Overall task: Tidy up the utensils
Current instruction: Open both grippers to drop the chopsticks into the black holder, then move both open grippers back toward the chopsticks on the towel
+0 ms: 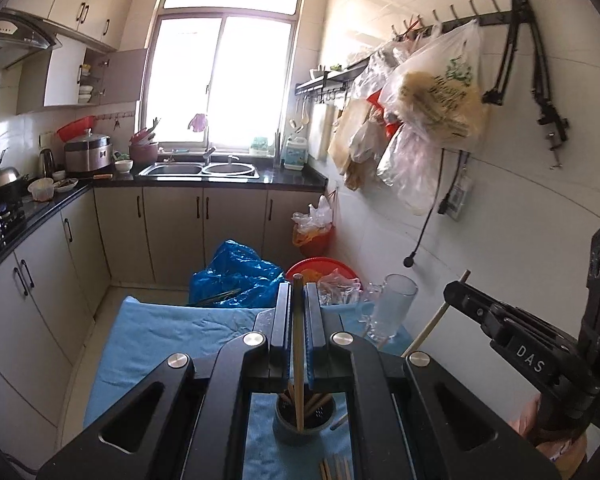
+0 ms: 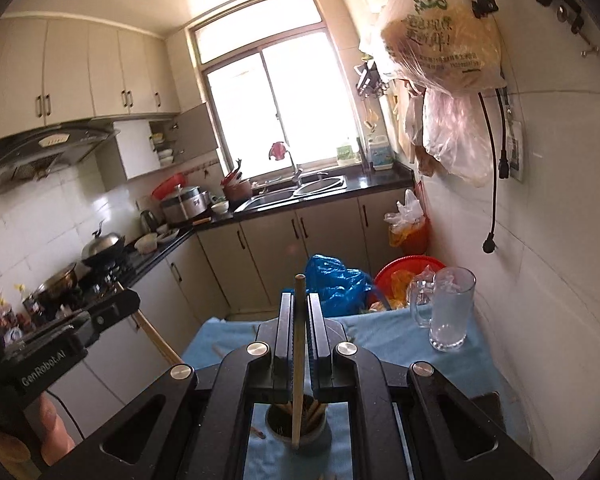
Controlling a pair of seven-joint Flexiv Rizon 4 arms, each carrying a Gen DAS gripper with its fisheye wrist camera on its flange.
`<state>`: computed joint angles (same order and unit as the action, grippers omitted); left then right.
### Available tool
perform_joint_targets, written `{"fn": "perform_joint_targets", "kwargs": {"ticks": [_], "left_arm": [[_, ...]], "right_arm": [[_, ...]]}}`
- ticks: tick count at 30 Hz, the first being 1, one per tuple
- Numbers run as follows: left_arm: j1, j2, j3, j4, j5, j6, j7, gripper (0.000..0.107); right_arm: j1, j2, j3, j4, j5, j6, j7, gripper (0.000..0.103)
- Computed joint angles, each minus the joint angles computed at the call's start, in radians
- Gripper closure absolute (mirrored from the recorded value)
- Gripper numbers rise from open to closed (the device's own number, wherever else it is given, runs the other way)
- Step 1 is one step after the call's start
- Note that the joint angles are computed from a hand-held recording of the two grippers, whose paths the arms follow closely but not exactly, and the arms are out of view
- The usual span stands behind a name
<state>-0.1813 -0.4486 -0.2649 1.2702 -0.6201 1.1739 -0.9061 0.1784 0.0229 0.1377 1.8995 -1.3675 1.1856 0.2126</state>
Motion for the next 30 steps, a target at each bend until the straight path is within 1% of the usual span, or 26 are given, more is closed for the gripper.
{"fn": "perform_joint_targets", "kwargs": {"ticks": [3, 5, 7, 9, 11, 14, 17, 18, 19, 21, 22, 23, 26, 30], "left_arm": [[-0.026, -0.070, 0.031, -0.093, 0.061, -0.047, -0.065, 0.102], [-0.036, -0.111, 0.045, -0.141, 0.094, -0.079, -0.101, 0.102], [-0.044, -0.151, 0.059, -0.190, 0.127, -0.119, -0.140, 0.102], [-0.044, -0.177, 0.064, -0.215, 0.147, -0.154, -0.167, 0.102], [-0.044, -0.198, 0.067, -0.233, 0.164, -0.178, -0.188, 0.102], [-0.032, -0.206, 0.056, -0.231, 0.164, -0.198, -0.197, 0.102], [-0.019, -0.195, 0.042, -0.206, 0.148, -0.188, -0.195, 0.100], [-0.015, -0.188, 0.038, -0.192, 0.144, -0.181, -0.188, 0.100], [-0.013, -0.178, 0.036, -0.178, 0.142, -0.171, -0.182, 0.097], [-0.010, -0.155, 0.033, -0.139, 0.138, -0.133, -0.167, 0.087], [-0.008, -0.143, 0.031, -0.120, 0.134, -0.116, -0.160, 0.080], [-0.003, -0.124, 0.026, -0.090, 0.125, -0.090, -0.150, 0.076], [0.014, -0.076, 0.010, -0.023, 0.092, -0.048, -0.121, 0.072], [0.044, 0.020, -0.015, 0.115, 0.016, 0.029, -0.049, 0.063]], "right_arm": [[-0.012, -0.041, -0.025, -0.022, -0.027, 0.029, 0.050, 0.097], [-0.016, -0.065, -0.038, -0.030, -0.024, 0.042, 0.060, 0.097], [-0.018, -0.088, -0.049, -0.027, -0.004, 0.059, 0.057, 0.097], [-0.016, -0.113, -0.056, -0.022, 0.043, 0.078, 0.034, 0.097], [-0.013, -0.130, -0.065, -0.013, 0.075, 0.098, 0.013, 0.097], [-0.004, -0.156, -0.077, -0.002, 0.119, 0.119, -0.015, 0.096], [-0.002, -0.167, -0.096, 0.012, 0.126, 0.158, 0.003, 0.096], [-0.002, -0.171, -0.100, 0.014, 0.132, 0.169, 0.005, 0.093], [0.000, -0.172, -0.103, 0.016, 0.137, 0.174, 0.003, 0.091], [0.005, -0.169, -0.110, 0.018, 0.125, 0.173, 0.014, 0.075], [0.004, -0.165, -0.113, 0.019, 0.116, 0.175, 0.020, 0.071], [0.003, -0.160, -0.114, 0.022, 0.107, 0.175, 0.028, 0.066], [-0.003, -0.132, -0.107, 0.034, 0.072, 0.158, 0.061, 0.060], [-0.019, -0.078, -0.080, 0.068, 0.059, 0.135, 0.075, 0.053]]}}
